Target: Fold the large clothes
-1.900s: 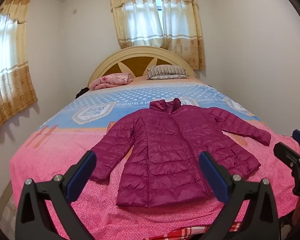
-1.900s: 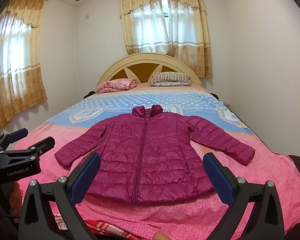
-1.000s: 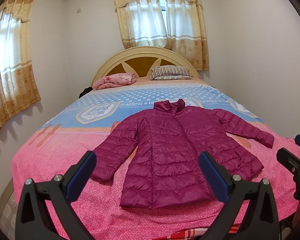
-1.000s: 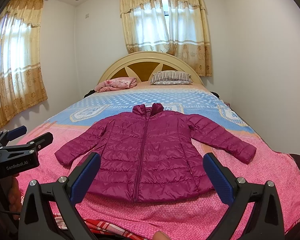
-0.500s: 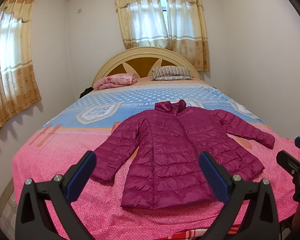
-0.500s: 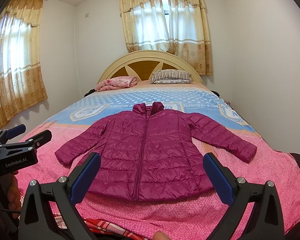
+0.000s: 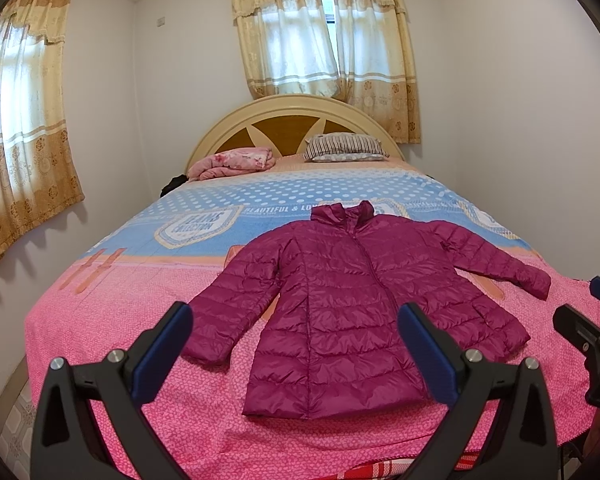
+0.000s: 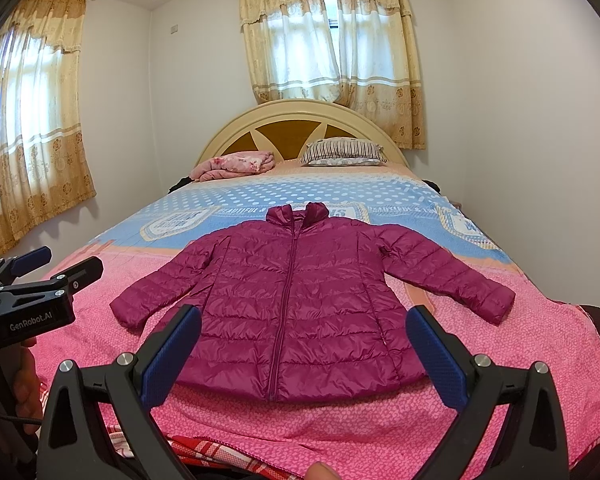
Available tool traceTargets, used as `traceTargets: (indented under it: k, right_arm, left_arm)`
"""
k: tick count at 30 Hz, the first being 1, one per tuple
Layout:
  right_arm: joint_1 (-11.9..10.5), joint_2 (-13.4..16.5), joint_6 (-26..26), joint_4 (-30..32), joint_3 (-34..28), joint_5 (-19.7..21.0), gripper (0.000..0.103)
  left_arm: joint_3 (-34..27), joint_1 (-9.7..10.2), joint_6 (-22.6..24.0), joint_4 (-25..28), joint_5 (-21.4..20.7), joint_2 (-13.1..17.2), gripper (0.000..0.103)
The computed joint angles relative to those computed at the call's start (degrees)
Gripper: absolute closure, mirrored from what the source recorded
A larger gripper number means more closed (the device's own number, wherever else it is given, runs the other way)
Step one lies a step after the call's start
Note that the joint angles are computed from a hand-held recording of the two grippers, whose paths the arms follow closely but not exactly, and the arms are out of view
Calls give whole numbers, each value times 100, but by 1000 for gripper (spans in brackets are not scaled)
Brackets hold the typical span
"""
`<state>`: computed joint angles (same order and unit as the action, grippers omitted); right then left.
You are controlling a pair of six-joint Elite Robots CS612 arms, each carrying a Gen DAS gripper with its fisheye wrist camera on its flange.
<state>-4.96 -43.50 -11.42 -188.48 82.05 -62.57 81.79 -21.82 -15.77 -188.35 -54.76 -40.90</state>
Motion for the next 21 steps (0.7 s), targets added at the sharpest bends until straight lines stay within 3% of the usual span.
traceTargets:
  k: [21]
  right_arm:
    - [5,1,-21,95,-7,35,1]
  left_arm:
    - [9,46,0,-1,-25,-11,0]
